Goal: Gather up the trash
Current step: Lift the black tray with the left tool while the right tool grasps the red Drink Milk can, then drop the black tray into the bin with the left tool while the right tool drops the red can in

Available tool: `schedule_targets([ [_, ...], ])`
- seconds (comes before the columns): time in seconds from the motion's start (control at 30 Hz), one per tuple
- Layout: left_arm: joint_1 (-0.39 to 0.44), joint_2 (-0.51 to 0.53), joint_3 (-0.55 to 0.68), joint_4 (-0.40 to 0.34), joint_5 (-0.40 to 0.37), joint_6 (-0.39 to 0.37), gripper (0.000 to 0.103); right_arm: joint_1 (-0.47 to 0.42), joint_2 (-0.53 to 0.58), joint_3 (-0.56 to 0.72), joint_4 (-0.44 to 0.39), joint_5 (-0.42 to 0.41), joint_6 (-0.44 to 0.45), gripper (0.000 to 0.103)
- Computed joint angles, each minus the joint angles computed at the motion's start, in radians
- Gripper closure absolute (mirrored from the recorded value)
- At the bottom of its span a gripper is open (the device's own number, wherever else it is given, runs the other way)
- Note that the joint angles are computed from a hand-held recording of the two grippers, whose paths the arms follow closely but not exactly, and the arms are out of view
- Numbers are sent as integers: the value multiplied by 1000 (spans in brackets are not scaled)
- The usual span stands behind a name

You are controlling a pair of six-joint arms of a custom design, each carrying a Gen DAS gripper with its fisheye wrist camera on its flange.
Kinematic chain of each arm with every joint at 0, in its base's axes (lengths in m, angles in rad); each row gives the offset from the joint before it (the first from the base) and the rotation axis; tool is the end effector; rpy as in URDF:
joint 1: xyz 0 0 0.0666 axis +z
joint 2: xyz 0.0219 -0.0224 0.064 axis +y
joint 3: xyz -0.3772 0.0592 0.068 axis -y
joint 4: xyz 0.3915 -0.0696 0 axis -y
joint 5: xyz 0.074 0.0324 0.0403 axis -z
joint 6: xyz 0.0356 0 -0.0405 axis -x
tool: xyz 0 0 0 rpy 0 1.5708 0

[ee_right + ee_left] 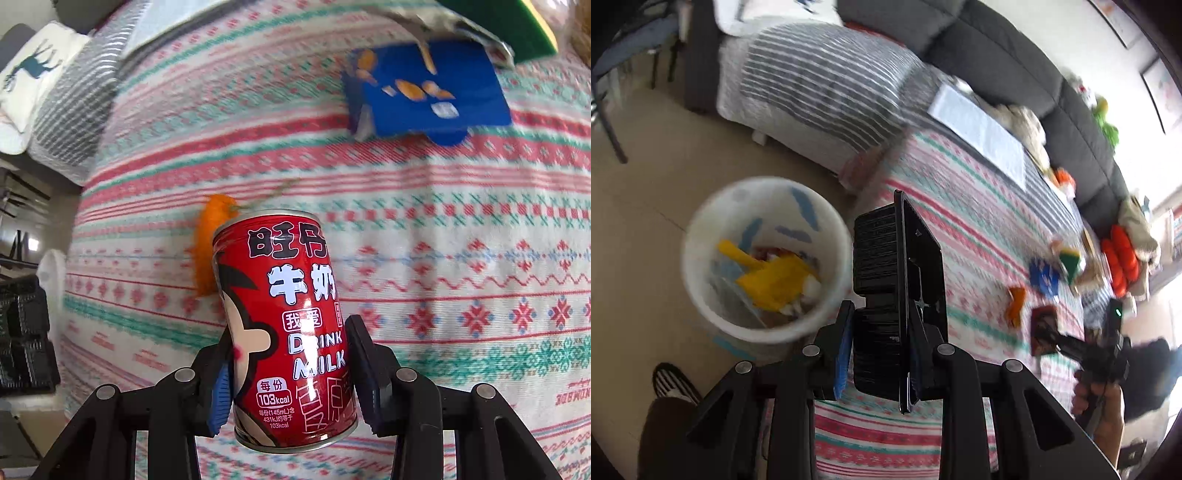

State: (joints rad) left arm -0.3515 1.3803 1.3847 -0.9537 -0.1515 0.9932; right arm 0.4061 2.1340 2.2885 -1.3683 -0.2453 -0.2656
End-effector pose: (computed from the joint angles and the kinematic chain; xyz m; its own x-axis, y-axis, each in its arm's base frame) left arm 0.4450 -0.1579 0.4267 -0.6328 -0.6500 -0.4207 -0.4987 0.7578 -0.4208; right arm 0.6447 0.2862 0.3717 -0.9516 -0.1320 -0.2775 -0.2191 0.9247 0.3113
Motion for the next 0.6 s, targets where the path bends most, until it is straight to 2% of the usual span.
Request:
schedule_targets([
  [0.13, 37, -44, -27, -58, -95, 12, 75, 26, -19, 3, 29, -10, 11, 55],
  [0.27, 72, -48, -47, -105, -138, 14, 75, 55, -13, 40, 43, -16, 16, 55],
  [0.5, 129, -9, -82, -69, -96, -22, 75, 91, 15, 95, 35, -23, 15, 55],
  [0.6, 149, 14, -98, -27, -72, -45, 74, 107, 16, 104, 33, -19, 29, 55],
])
